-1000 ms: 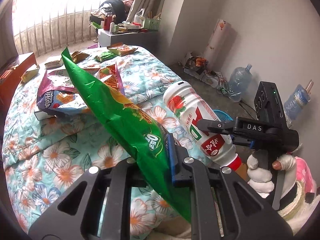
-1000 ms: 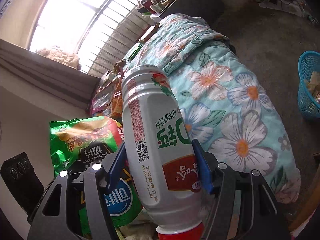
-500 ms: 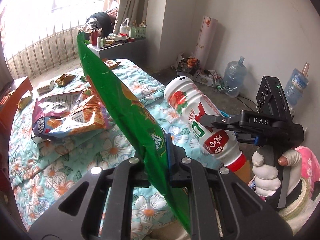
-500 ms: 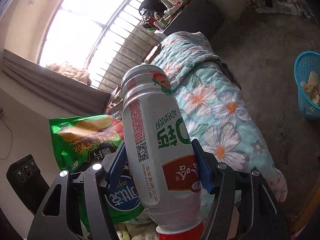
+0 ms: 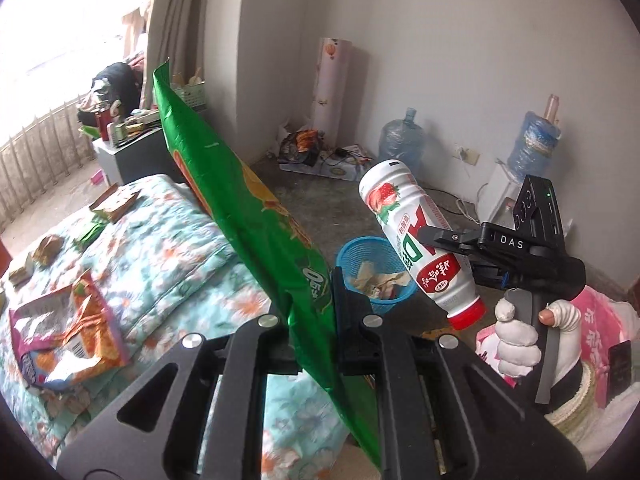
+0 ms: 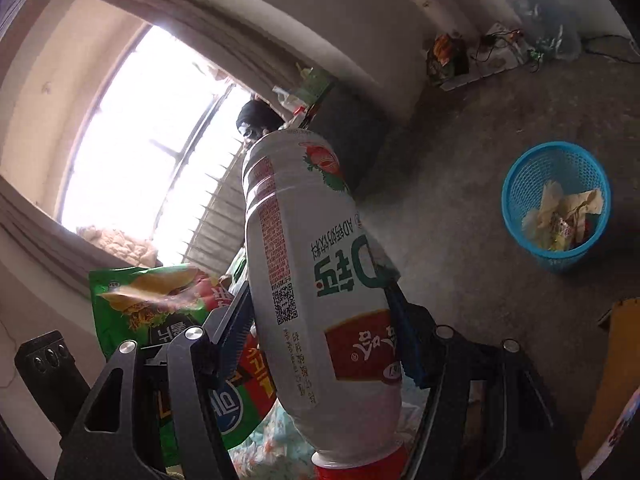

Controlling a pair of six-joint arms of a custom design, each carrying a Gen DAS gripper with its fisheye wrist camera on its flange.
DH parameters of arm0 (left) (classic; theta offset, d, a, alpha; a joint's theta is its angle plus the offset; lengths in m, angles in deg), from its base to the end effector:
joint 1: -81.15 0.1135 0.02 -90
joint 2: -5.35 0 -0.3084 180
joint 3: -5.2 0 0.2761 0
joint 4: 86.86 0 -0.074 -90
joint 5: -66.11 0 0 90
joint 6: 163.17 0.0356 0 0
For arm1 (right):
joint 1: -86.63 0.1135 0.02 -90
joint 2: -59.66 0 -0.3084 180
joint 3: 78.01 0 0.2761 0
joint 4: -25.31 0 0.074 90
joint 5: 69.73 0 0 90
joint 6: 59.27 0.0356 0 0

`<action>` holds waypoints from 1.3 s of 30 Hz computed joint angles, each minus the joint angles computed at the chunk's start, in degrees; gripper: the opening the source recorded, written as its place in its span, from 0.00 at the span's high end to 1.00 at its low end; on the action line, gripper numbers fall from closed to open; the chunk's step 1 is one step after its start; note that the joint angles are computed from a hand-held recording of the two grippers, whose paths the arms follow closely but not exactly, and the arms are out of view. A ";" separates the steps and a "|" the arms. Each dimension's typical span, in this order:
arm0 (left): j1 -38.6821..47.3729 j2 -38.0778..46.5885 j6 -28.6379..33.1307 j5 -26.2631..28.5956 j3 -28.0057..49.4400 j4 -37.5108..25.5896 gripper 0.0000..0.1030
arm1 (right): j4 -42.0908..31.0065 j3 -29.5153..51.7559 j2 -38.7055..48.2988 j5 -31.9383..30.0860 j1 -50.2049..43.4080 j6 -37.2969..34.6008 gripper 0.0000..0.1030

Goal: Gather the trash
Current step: 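Carry the green chip bag in the left tool and white bottle in the right tool over the wastebasket, then open both tools to drop the chip bag and bottle into the wastebasket, then move both tools back over the bed toward the pink chip bag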

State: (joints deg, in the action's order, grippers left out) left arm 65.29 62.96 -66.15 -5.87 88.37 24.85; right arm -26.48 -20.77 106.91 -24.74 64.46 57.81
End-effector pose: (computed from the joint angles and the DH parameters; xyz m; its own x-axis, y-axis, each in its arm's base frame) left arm 0.1731 -0.0606 0.4199 -0.5893 0.2883 -0.7547 0.5547 0.8236 -0.1186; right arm 0.1544 -0.0357 0.3218 -0.6504 0.6126 -0.4492 0.0838 0.6456 0.7591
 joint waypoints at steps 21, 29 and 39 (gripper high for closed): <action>-23.68 69.57 -2.40 -0.32 44.14 -6.20 0.88 | 23.86 -3.19 42.81 -0.12 -24.03 1.60 0.39; -21.43 78.47 -15.50 1.37 53.28 -2.60 0.46 | 27.18 9.69 66.31 7.70 -21.03 2.21 0.35; -13.01 60.41 -10.22 7.46 32.96 3.44 0.42 | 31.63 -0.70 55.32 8.58 -23.35 -1.27 0.35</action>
State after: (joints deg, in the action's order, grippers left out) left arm 52.28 123.37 -76.36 1.59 121.33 28.29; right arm 5.15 -21.47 162.23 -16.16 41.12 56.53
